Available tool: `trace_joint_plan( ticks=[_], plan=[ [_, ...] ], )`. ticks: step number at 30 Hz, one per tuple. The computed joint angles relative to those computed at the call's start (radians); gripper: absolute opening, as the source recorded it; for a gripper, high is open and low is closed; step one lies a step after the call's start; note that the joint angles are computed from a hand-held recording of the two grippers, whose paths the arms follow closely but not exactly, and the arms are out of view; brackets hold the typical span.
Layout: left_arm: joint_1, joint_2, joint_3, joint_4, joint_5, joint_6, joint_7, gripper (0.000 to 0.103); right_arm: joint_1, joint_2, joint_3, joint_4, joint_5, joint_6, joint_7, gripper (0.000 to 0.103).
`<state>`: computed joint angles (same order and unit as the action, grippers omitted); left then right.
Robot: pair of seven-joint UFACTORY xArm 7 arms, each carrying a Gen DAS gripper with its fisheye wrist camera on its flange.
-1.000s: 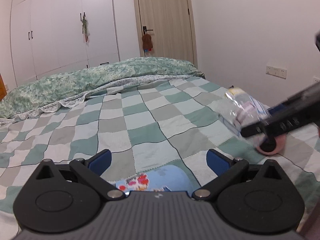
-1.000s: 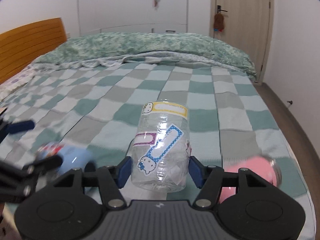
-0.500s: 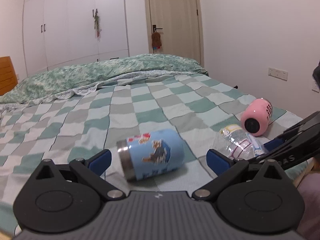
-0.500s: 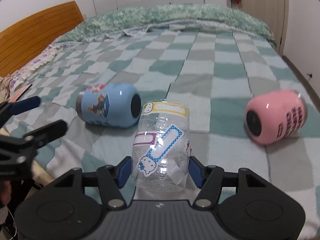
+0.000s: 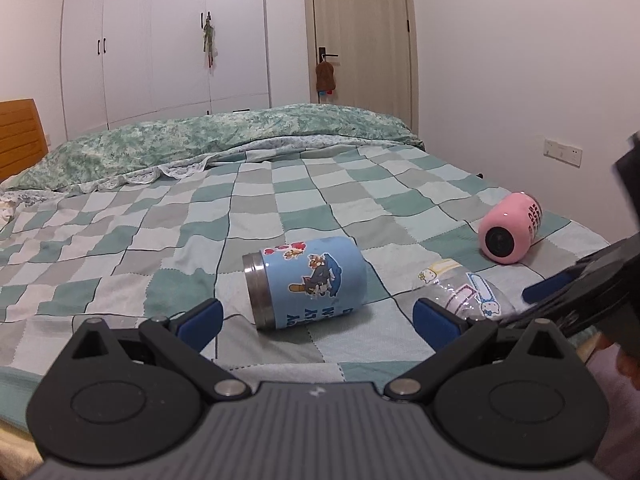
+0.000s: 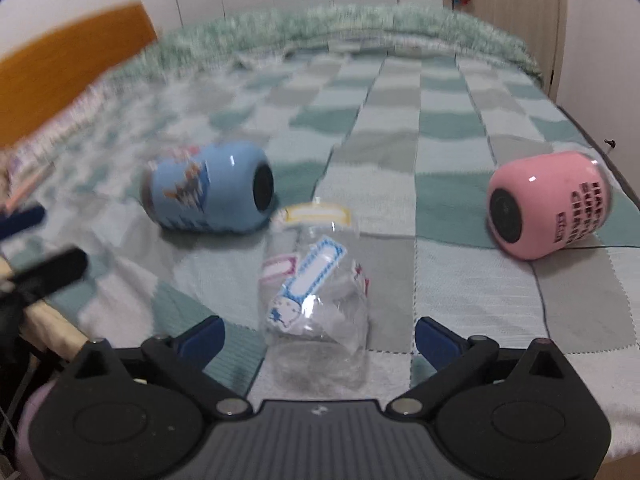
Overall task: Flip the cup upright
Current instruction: 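Lift the clear cup with the right tool and release it near the left tool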
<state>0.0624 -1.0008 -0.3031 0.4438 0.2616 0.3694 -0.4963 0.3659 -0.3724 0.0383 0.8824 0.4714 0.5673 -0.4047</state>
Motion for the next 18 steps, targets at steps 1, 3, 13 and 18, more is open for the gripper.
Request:
trace_joint_plan(
  ticks=[1,3,13,18],
  plan=[
    [-0.001,-0.005,-0.005,0.002,-0.002,0.009,-0.005,0.103,0.014,-0.027,-0.022,-0.024,0.04,-0.024,-0.031,0.102],
    [-0.002,-0.008,-0.019,0.012,-0.003,0.029,-0.017,0.103,0.048,-0.083,-0.069,-0.077,0.12,-0.088,-0.106,0.102],
    [0.001,0.111,-0.129,0.169,0.026,0.13,-0.118,0.103,0.229,-0.24,-0.313,-0.236,0.281,-0.336,-0.453,0.103],
    [0.004,0.235,-0.182,0.273,0.062,0.179,-0.21,0.103,0.449,-0.297,-0.507,-0.284,0.34,-0.502,-0.65,0.103]
  ],
)
